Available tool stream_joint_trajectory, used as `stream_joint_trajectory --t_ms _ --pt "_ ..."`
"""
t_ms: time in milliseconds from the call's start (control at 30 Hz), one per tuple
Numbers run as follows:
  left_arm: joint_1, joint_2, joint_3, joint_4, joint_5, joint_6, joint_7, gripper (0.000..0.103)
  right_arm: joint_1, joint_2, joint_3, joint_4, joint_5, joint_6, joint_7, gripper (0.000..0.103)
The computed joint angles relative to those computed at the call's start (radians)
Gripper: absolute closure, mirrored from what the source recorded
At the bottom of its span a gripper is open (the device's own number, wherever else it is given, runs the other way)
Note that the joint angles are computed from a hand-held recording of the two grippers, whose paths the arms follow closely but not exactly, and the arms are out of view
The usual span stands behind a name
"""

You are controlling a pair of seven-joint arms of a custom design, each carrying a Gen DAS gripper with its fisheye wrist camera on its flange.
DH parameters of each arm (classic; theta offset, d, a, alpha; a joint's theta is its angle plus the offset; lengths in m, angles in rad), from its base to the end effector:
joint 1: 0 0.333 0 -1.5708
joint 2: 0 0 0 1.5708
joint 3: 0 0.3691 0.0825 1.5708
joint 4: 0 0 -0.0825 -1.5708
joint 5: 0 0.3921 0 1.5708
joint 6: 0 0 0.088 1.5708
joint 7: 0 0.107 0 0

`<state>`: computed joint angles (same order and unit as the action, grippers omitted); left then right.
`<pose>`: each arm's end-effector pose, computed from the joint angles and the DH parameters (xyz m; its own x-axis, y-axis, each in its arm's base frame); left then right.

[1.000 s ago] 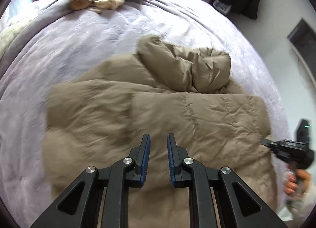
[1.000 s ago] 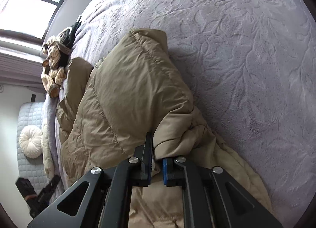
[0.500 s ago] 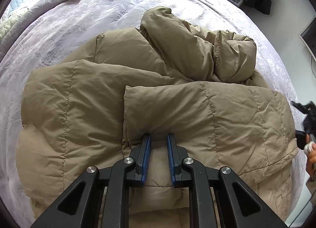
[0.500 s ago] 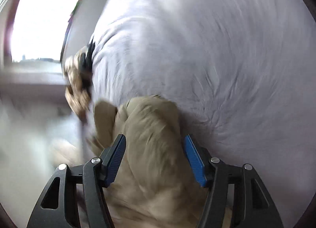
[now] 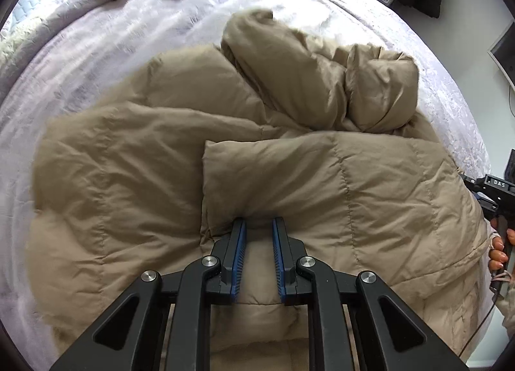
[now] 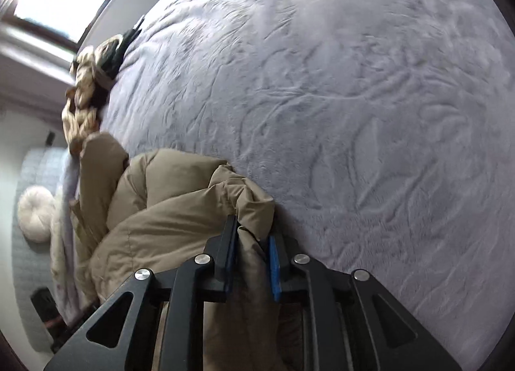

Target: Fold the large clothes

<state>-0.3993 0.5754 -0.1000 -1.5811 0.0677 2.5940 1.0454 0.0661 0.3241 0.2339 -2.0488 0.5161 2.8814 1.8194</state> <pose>0.6803 -0.3549 0.3918 -0.0370 -0.9766 0.2121 -0.9279 -0.0453 -0.3702 0.6331 0.1544 0.3794 -0.3143 -0.8145 -0.4876 -0.8397 0.4782 -0.2574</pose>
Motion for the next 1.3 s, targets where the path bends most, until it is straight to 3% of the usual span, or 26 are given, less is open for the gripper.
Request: stream_joint_trajectory --t_ms 133,200,233,333,400,533,733,967,1167,1200,1233,1267,1300 --pt "-0.015 -0.078 0.026 -0.08 0.038 0.073 -0.035 0.085 0.163 -0.098 -0.186 -0.044 -0.35 -0.047 0.266 0.075" --pt "-0.004 -0.094 0.022 -0.098 0.039 0.091 -0.033 0.085 0.208 -0.163 -0.229 -0.086 -0.52 -0.037 0.362 0.075" --pt "0.003 -0.09 0.015 -0.093 0.035 0.088 -0.022 0.085 0.198 -0.192 -0.213 -0.106 -0.531 -0.03 0.355 0.075" --pt "0.002 -0.045 0.014 -0.048 0.046 0.036 -0.005 0.085 0.156 -0.258 -0.13 -0.16 -0.354 -0.016 0.171 0.076" --pt "-0.015 0.001 0.029 -0.003 0.066 -0.02 -0.013 0.085 0.167 -0.261 -0.113 -0.166 -0.275 -0.04 0.094 0.077" --pt "-0.009 0.024 0.023 -0.013 0.04 0.032 -0.024 0.085 0.208 -0.196 -0.14 -0.155 -0.432 -0.147 0.197 0.085" --pt "-0.031 -0.023 0.043 -0.021 0.081 -0.035 -0.062 0.085 0.196 -0.198 -0.13 -0.164 -0.415 -0.111 0.214 0.085" --pt "-0.047 -0.139 0.038 -0.135 0.155 -0.045 -0.153 0.085 0.209 -0.303 -0.133 -0.226 -0.361 -0.113 0.203 0.08" --pt "-0.038 -0.219 0.007 -0.222 0.189 -0.043 -0.229 0.084 0.244 -0.359 -0.141 -0.27 -0.348 -0.12 0.246 0.065" --pt "-0.038 -0.229 0.002 -0.233 0.193 -0.049 -0.24 0.069 0.248 -0.37 -0.141 -0.277 -0.36 -0.126 0.262 0.062" --pt "-0.04 -0.234 -0.002 -0.236 0.199 -0.06 -0.253 0.021 0.252 -0.378 -0.143 -0.282 -0.359 -0.127 0.264 0.061" --pt "-0.053 -0.25 0.006 -0.253 0.229 -0.063 -0.295 0.004 0.257 -0.384 -0.145 -0.286 -0.359 -0.125 0.267 0.059" --pt "-0.076 -0.272 0.025 -0.278 0.295 -0.049 -0.366 0.0 0.261 -0.394 -0.145 -0.292 -0.364 -0.128 0.273 0.057"
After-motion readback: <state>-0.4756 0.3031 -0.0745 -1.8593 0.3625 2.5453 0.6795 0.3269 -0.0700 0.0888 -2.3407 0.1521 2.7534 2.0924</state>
